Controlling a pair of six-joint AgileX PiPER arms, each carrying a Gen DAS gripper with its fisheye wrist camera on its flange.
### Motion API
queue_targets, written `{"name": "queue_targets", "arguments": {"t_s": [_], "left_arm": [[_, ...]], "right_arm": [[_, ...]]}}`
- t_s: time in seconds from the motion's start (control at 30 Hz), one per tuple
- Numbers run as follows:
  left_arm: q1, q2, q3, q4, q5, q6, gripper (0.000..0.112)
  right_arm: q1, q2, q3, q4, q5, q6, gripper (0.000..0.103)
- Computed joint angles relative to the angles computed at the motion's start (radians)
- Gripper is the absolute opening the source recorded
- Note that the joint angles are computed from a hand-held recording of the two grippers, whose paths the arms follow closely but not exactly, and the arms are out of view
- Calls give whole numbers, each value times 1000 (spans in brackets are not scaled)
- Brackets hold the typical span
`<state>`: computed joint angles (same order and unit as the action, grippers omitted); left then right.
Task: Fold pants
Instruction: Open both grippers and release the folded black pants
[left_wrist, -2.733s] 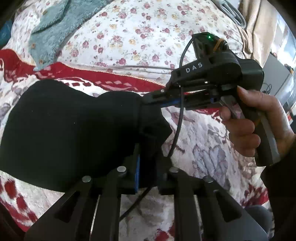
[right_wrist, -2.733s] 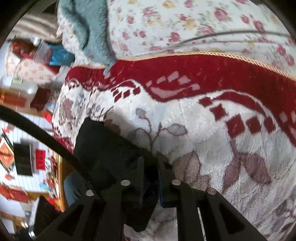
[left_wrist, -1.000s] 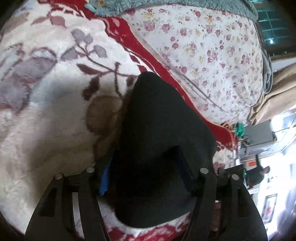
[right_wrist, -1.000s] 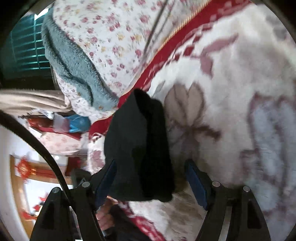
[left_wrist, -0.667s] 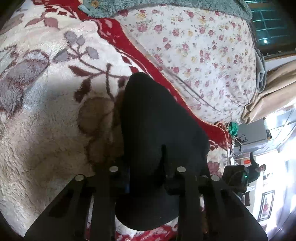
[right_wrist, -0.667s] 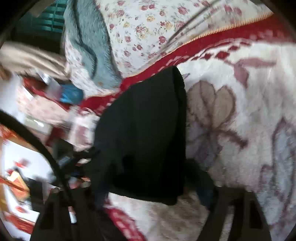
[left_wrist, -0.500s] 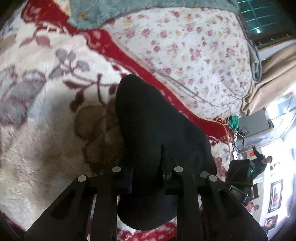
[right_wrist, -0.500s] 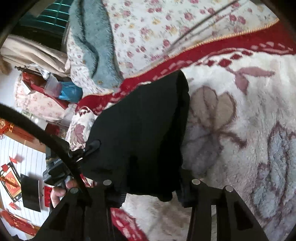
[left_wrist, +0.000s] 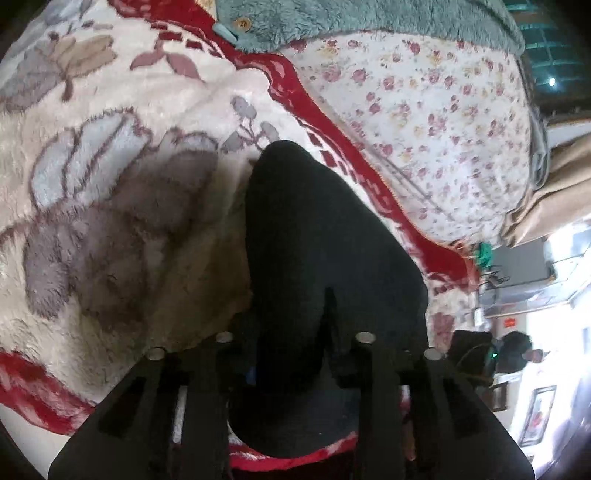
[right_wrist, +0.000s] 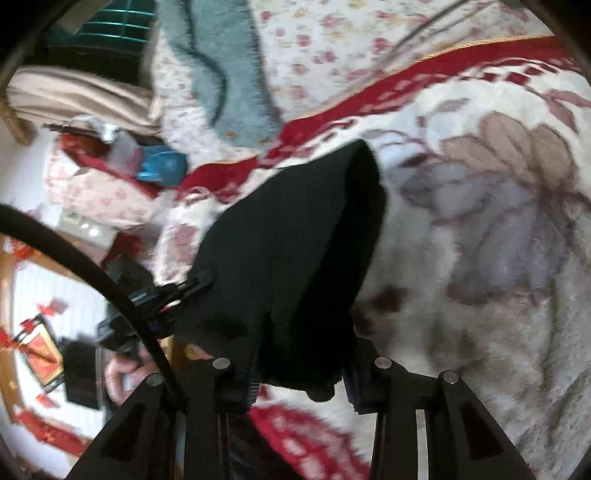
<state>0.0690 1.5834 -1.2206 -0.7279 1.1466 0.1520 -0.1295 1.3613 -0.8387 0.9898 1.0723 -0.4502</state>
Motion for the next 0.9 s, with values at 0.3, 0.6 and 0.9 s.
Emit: {"name": "queue_targets", "arguments": {"t_s": [0.3,0.6,0.9], "left_arm": [[-250,-315,108,554,-245,-298,58],[-763,-442,109,1216,-62,-992,58],[-933,-444,94,1289,61,-1108,58]], "right_arm": [[140,-232,-100,-444,-118,376,49],[776,-342,-188,-1280,-34,1021,49],[1003,-364,-168,-1375,41,1207,49]]}}
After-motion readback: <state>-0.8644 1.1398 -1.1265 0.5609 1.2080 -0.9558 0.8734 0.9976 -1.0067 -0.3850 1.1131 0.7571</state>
